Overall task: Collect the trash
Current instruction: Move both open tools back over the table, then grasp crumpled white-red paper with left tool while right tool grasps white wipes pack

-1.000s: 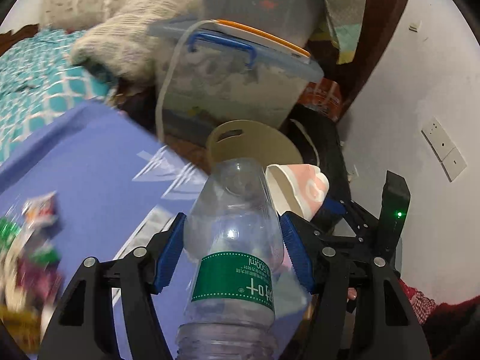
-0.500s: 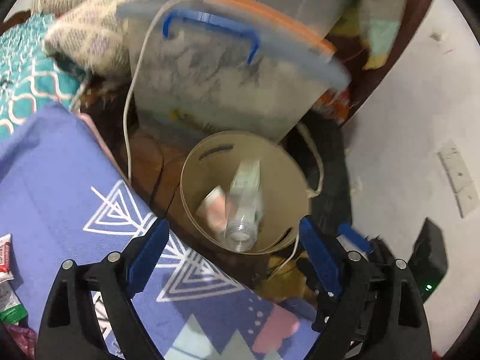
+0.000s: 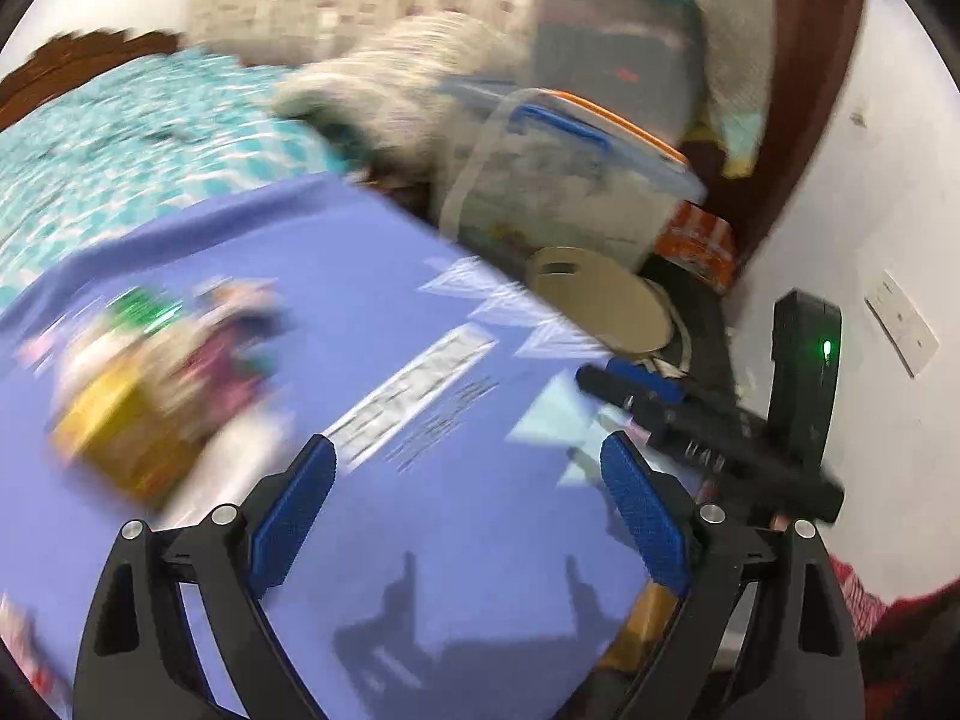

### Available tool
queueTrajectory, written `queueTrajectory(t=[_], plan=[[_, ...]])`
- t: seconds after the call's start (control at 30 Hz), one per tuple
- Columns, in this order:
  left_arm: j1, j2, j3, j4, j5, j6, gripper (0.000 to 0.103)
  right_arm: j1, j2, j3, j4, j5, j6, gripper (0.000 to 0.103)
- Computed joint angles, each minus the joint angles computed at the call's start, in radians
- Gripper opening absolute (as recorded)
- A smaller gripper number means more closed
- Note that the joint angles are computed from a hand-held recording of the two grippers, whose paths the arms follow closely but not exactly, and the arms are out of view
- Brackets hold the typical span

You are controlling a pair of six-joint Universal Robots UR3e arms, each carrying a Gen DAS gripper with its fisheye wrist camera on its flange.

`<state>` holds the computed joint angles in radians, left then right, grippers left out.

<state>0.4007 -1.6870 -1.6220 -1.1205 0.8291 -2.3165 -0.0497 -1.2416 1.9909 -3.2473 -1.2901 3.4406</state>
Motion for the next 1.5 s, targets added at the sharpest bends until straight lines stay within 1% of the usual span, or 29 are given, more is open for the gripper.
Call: queueTrajectory(t=[0.13,0.23,0.3,0.37,0.4,0.47,0.5,0.53,0.57,0.63,0.73,0.9,0.97,1.0,1.07,1.1,1.17,1.2,1.27,1.37,1.43,1.5], plan=[[0.274,0.133,-0.12,-0.067,-0.014,0.117,0.086,0.184,0.114,-0.199,0.069,-0.048,0.04,0.055],[0.452,0.195,-0.167,-0.106,-0.036,0.179,0.086,0.3,0.191,-0.336,0.13,-0.092,0.055,0.055],[0.557,0.231,-0.212,-0.067,-0.041,0.196,0.086,0.376,0.244,-0.433,0.184,-0.141,0.06,0.055],[0.634,0.238,-0.243,0.005,-0.031,0.182,0.086,0.437,0.295,-0.522,0.242,-0.183,0.074,0.063],[0.661,0.228,-0.265,0.094,-0.001,0.144,0.086,0.457,0.314,-0.55,0.261,-0.201,0.081,0.07],[0.689,0.201,-0.277,0.196,0.04,0.111,0.086,0.502,0.36,-0.634,0.321,-0.241,0.093,0.073],[0.701,0.178,-0.292,0.28,0.063,0.081,0.086,0.514,0.376,-0.665,0.346,-0.258,0.095,0.076],[0.716,0.162,-0.287,0.295,0.064,0.083,0.086,0.53,0.397,-0.709,0.382,-0.285,0.102,0.082],[0.727,0.145,-0.283,0.312,0.065,0.081,0.086,0.541,0.416,-0.749,0.415,-0.307,0.111,0.084],[0.737,0.093,-0.261,0.343,0.08,0.069,0.086,0.538,0.446,-0.816,0.471,-0.308,0.123,0.086],[0.725,0.025,-0.231,0.387,0.111,0.031,0.086,0.544,0.498,-0.941,0.575,-0.361,0.145,0.092],[0.701,-0.028,-0.204,0.437,0.138,-0.02,0.086,0.538,0.646,-1.221,0.763,-0.407,0.2,0.092],[0.695,-0.034,-0.211,0.454,0.145,-0.029,0.086,0.528,0.681,-1.273,0.8,-0.39,0.214,0.092],[0.693,-0.034,-0.212,0.456,0.15,-0.03,0.086,0.523,0.685,-1.272,0.799,-0.375,0.222,0.092],[0.695,-0.041,-0.21,0.459,0.153,-0.025,0.086,0.516,0.661,-1.204,0.757,-0.356,0.226,0.079],[0.696,-0.043,-0.211,0.464,0.15,-0.023,0.086,0.513,0.655,-1.185,0.751,-0.345,0.22,0.068],[0.691,-0.049,-0.211,0.471,0.153,-0.026,0.088,0.499,0.617,-1.098,0.704,-0.311,0.214,0.05],[0.685,-0.054,-0.208,0.469,0.158,-0.032,0.088,0.49,0.588,-1.031,0.659,-0.294,0.216,0.048],[0.673,-0.065,-0.191,0.456,0.169,-0.04,0.089,0.482,0.533,-0.921,0.593,-0.295,0.218,0.041],[0.651,-0.074,-0.182,0.45,0.184,-0.047,0.09,0.47,0.457,-0.775,0.512,-0.315,0.207,0.039],[0.638,-0.078,-0.184,0.455,0.194,-0.048,0.094,0.458,0.403,-0.672,0.46,-0.328,0.2,0.039],[0.631,-0.084,-0.179,0.444,0.197,-0.049,0.095,0.446,0.349,-0.577,0.413,-0.335,0.188,0.039]])
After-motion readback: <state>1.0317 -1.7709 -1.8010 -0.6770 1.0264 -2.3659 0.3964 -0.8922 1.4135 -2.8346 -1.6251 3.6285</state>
